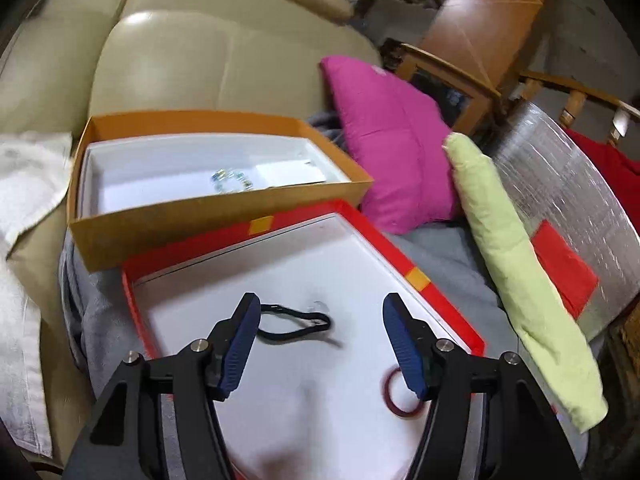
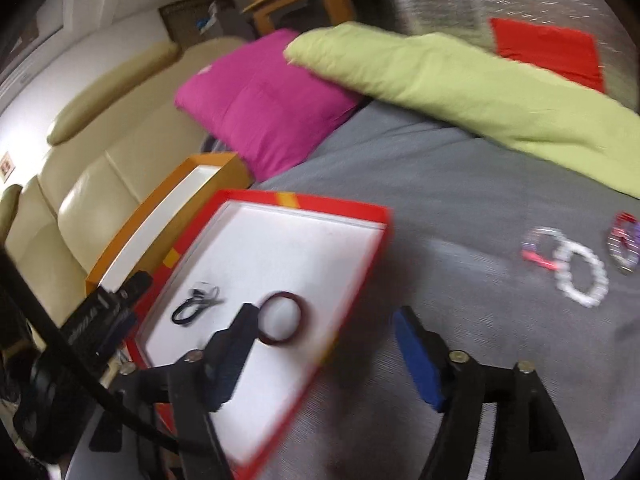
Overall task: Organize jewelry
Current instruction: 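Move both tools back over the remaining bracelets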
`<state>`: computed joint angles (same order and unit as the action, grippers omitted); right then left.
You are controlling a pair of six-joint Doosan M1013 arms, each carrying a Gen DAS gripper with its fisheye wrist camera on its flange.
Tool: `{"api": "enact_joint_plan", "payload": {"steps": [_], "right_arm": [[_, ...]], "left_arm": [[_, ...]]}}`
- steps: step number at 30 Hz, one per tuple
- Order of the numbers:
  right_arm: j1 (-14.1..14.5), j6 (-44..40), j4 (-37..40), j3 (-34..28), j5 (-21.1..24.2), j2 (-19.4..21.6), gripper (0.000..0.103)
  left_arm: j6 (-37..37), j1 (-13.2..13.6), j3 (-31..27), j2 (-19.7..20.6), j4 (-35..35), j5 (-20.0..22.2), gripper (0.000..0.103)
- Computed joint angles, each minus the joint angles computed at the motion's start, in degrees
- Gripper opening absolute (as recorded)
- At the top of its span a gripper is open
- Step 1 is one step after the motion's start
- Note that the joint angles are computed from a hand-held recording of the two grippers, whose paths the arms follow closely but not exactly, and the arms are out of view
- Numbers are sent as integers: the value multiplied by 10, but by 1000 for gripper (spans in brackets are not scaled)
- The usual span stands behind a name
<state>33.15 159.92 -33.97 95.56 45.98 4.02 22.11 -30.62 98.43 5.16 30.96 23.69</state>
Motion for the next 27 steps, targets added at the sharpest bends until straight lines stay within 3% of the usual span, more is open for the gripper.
{"api": "enact_joint_plan", "payload": {"steps": [4,9,12,14,18,27], "right_arm": [[15,74,-42,57,80,-49,83],[27,150,-27,133,151,-114,84],[42,192,-41,167,176,-144,84],[45,220,-48,184,174,-162,83],[44,257,-59,206,144,-186,84],[49,259,-62,202,147,-187,83]], "left_arm": [[29,-25,1,-3,34,-18,72],[257,-54,-9,1,-101,-29,76],[323,-68,-16,5,-139,-22,76],[363,-76,-19,7,-168,-18,76],[383,-96,-26,13,-158,6,76],[476,-111,-28,19,-204,21,76]]}}
